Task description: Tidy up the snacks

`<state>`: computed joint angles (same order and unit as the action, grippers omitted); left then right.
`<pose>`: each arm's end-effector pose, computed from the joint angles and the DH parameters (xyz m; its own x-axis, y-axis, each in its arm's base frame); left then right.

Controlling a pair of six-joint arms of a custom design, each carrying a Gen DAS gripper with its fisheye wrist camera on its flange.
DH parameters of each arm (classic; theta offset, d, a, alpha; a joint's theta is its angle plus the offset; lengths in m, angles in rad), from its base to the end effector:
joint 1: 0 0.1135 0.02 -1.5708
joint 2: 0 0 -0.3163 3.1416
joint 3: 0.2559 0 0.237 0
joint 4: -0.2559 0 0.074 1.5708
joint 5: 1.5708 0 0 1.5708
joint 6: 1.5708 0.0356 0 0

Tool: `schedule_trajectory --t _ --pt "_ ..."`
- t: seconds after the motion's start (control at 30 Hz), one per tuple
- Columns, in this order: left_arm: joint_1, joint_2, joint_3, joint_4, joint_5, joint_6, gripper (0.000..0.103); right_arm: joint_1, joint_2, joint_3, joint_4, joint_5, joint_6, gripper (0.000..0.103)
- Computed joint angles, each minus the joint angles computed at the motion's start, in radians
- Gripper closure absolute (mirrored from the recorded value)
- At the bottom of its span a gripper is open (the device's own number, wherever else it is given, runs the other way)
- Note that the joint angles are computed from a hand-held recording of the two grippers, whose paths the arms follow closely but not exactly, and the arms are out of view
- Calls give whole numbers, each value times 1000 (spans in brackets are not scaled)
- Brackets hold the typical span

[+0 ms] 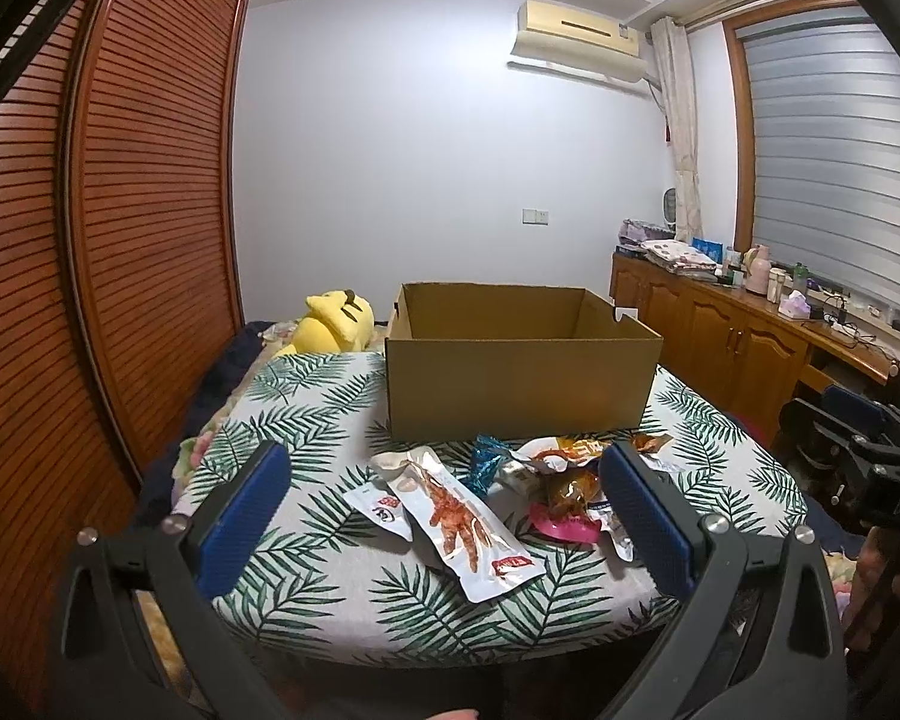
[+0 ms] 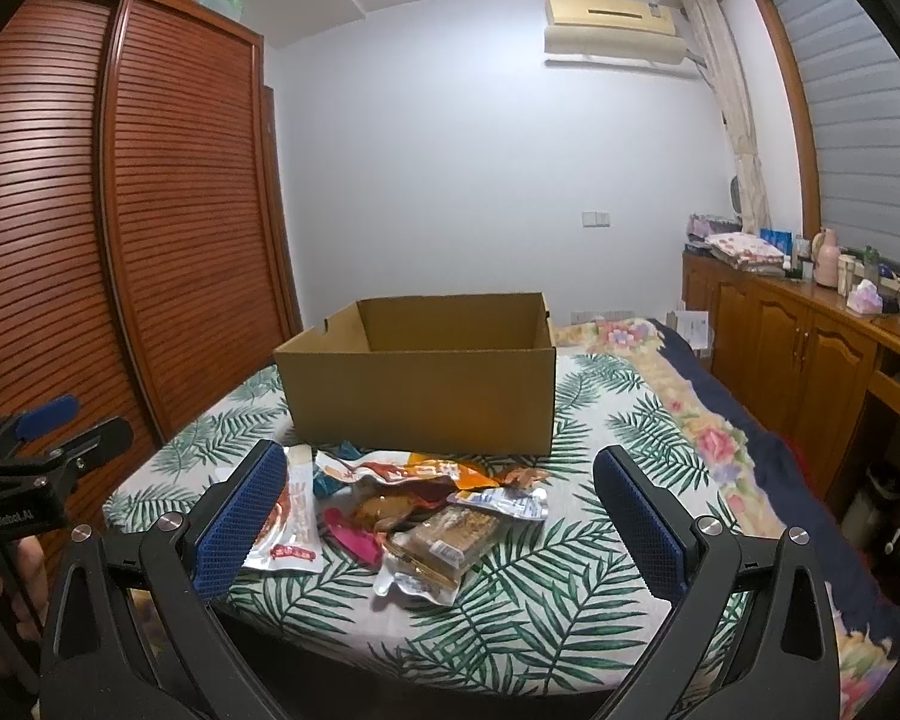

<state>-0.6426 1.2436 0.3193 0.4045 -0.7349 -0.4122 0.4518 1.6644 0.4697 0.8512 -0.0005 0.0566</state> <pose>0.1676 -0.0957 0.2163 -0.3558 -0.1049 -0.9287 -0.1788 0.9830 -0.0426 0.2634 0.1278 0.2003 -0.3272 -0.0959 -0.9401 -0.4192 0.9063 0.0534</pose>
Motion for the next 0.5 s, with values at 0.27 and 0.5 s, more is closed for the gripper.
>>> schedule_trajectory --t 0.27,0.5 --pt "95 104 20 9 134 -6 0 -36 42 34 -37 -44 -3 0" --pt "161 218 43 26 229 -14 0 -67 91 71 -67 -80 -17 0"
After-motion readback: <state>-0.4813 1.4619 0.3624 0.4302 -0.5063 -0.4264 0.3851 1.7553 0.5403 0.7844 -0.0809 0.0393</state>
